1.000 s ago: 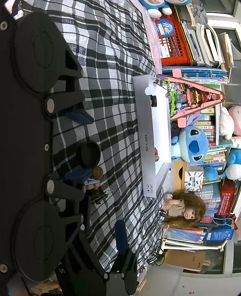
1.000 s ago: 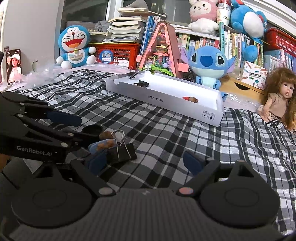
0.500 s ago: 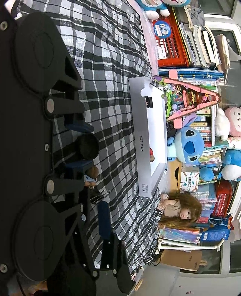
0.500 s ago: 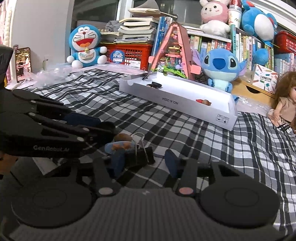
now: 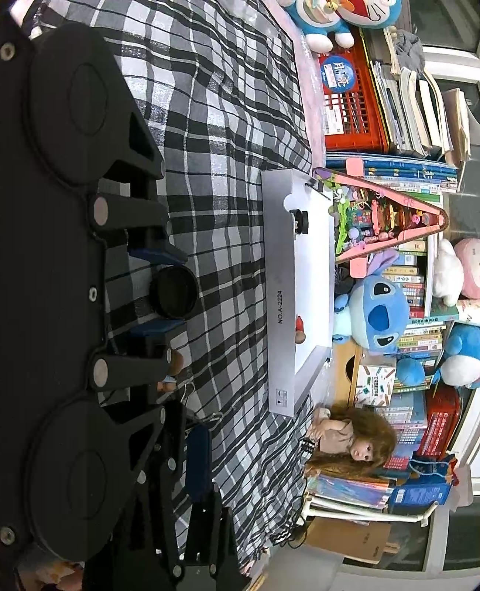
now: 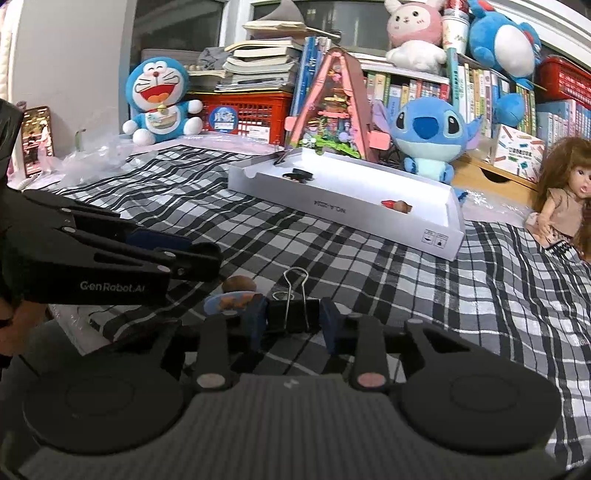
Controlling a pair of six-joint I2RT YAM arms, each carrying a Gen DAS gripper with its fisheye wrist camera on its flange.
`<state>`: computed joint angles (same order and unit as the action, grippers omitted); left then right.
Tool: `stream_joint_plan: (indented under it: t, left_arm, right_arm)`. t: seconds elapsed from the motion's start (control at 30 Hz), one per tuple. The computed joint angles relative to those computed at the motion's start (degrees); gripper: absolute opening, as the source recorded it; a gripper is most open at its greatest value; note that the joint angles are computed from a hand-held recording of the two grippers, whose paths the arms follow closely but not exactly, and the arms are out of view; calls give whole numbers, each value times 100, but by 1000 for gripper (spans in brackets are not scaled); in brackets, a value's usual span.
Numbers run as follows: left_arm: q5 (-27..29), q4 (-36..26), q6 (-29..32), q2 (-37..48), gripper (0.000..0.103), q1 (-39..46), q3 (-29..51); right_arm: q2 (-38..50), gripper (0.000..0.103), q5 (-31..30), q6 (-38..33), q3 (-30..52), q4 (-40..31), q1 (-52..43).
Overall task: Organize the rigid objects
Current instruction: 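Carry the black lid in the left tool while the right tool carries the binder clip over the tray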
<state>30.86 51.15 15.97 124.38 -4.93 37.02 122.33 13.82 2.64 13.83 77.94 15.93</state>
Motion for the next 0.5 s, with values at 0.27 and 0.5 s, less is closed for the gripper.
stream_joint_plan:
  t: [0.27, 0.5]
  left_arm:
    - [-173, -122, -177, -88, 30, -126, 127]
    - [-330, -401, -402, -124, 30, -255, 487]
  right_arm:
    - [-238, 37, 24, 280, 48, -240, -193]
    - [-546, 37, 186, 570, 295, -697, -325]
